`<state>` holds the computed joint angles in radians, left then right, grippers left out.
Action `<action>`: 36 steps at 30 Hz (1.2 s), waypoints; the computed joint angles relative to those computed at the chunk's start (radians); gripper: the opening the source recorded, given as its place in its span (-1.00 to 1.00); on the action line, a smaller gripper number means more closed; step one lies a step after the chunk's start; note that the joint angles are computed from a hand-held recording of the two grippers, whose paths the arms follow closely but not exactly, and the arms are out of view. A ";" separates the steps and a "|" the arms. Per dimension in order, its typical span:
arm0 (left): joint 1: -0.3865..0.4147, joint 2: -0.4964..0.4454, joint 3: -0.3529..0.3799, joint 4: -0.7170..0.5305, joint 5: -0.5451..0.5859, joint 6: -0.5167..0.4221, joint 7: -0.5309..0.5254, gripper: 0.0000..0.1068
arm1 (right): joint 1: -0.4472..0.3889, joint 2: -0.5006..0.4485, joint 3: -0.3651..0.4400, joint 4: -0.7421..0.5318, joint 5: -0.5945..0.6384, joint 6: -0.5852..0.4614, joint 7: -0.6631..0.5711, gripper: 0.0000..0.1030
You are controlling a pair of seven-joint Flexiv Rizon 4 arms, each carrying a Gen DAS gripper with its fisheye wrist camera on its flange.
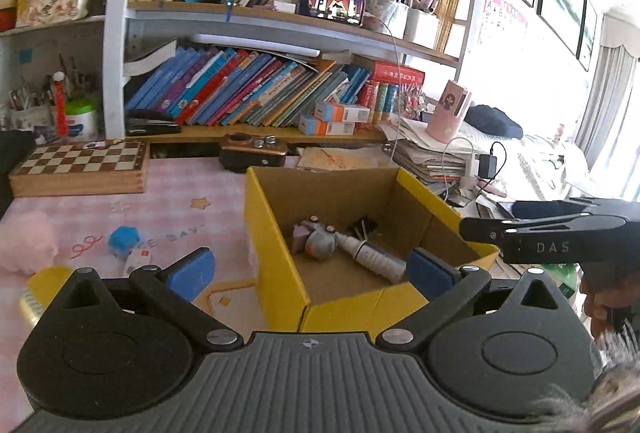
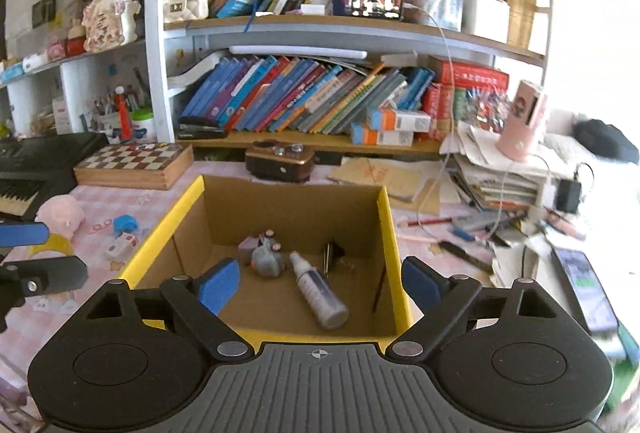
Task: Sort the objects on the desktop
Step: 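Withdraw both open tools from the yellow box back over the table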
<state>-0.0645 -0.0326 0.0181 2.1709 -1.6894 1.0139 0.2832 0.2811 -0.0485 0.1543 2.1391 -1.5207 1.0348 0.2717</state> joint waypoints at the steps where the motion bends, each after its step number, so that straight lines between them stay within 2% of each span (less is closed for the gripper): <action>1: 0.004 0.007 0.007 0.009 -0.002 -0.007 0.006 0.93 | 0.012 0.002 0.012 0.004 0.018 -0.029 0.007 0.78; 7: 0.052 0.039 0.047 0.060 0.054 -0.068 0.018 0.93 | 0.092 0.003 0.062 0.024 0.089 -0.172 0.065 0.81; 15: 0.132 0.056 0.093 0.105 0.186 -0.152 0.024 0.93 | 0.197 -0.027 0.095 0.003 0.182 -0.276 0.087 0.84; 22: 0.188 0.064 0.117 0.130 0.261 -0.186 0.037 0.93 | 0.297 -0.074 0.115 -0.036 0.247 -0.375 0.095 0.84; 36: 0.281 0.074 0.160 0.143 0.345 -0.269 0.070 0.93 | 0.428 -0.165 0.108 -0.117 0.318 -0.401 0.117 0.84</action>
<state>0.2169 0.0409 0.1778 2.3137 -1.3443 0.7454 0.3534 0.7095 -0.2134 0.2620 2.0223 -1.2032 0.6342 0.3891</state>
